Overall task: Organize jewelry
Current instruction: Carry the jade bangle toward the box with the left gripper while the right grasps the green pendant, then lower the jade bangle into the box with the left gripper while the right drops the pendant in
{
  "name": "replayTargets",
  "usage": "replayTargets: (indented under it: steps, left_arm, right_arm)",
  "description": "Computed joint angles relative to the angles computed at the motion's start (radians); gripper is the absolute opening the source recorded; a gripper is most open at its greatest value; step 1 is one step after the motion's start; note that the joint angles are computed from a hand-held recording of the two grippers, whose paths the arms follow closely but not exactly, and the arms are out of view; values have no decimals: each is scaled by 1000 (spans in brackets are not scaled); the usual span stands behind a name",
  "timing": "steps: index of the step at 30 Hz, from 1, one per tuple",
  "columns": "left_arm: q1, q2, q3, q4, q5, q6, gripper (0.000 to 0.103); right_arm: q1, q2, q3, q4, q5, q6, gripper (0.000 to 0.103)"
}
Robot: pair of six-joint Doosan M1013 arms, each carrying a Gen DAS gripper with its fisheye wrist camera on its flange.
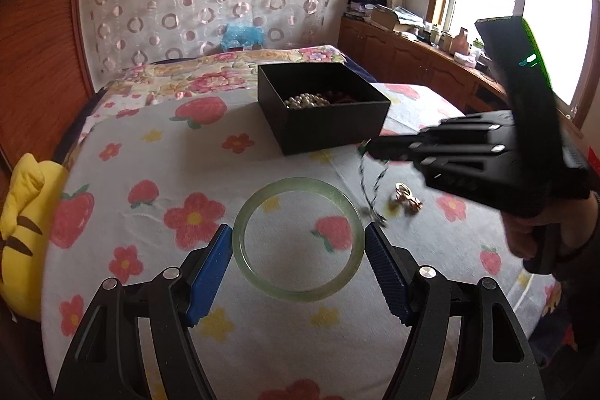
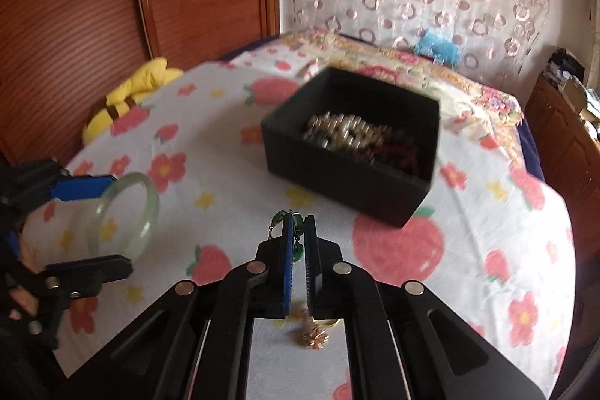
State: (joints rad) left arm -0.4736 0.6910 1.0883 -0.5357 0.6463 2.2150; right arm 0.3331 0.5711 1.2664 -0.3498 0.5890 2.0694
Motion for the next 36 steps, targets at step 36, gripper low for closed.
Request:
replayTargets:
  steps: [36]
  left_arm:
    - [-23, 147, -331, 114, 68, -102, 69]
  right_arm:
    - [-103, 75, -216, -18, 81, 33, 11]
